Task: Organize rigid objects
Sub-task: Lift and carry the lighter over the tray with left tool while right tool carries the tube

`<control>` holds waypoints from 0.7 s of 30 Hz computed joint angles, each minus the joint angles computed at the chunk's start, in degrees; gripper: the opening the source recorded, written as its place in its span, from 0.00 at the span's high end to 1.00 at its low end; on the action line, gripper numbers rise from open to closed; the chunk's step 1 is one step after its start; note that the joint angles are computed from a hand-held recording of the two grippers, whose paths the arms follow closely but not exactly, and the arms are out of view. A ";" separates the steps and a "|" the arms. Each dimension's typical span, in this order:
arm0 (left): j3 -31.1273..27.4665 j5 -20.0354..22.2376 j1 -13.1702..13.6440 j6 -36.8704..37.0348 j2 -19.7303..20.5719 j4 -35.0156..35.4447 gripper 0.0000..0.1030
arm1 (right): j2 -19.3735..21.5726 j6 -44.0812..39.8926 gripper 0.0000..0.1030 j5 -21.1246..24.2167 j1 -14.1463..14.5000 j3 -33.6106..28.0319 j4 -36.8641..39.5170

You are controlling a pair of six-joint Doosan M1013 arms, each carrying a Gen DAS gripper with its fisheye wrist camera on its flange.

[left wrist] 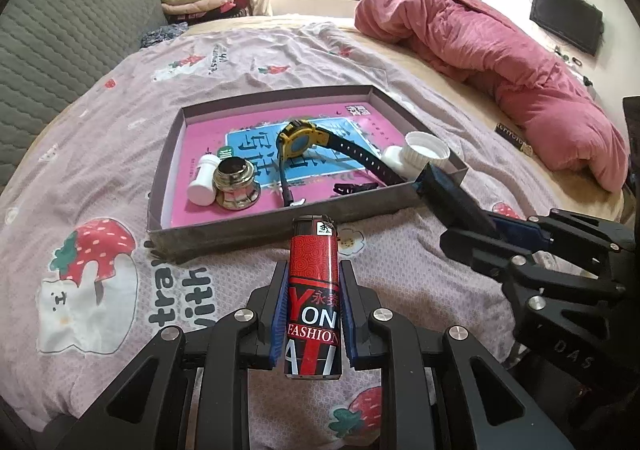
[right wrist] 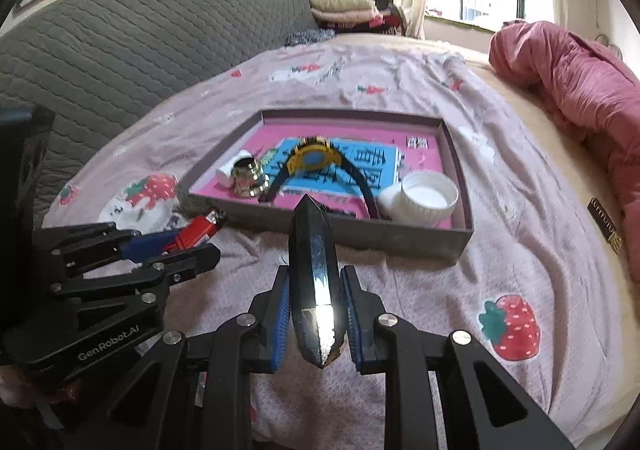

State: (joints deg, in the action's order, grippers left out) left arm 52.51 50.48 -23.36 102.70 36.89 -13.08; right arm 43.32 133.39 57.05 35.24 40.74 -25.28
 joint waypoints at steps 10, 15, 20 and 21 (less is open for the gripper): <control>0.45 -1.97 0.57 -1.22 -0.63 -0.67 0.78 | 0.43 -0.51 0.76 0.90 0.82 -1.17 -3.25; 0.40 -3.05 1.11 -2.49 -0.63 -0.85 0.78 | 0.36 -0.24 0.76 0.92 1.01 -1.09 -4.30; -0.15 -3.20 1.72 -3.84 -0.34 -1.13 0.78 | 0.61 0.02 0.76 1.36 1.00 -1.47 -4.55; -0.20 -3.34 1.82 -4.12 -0.32 -1.06 0.78 | 0.60 0.07 0.76 1.29 0.98 -1.43 -4.55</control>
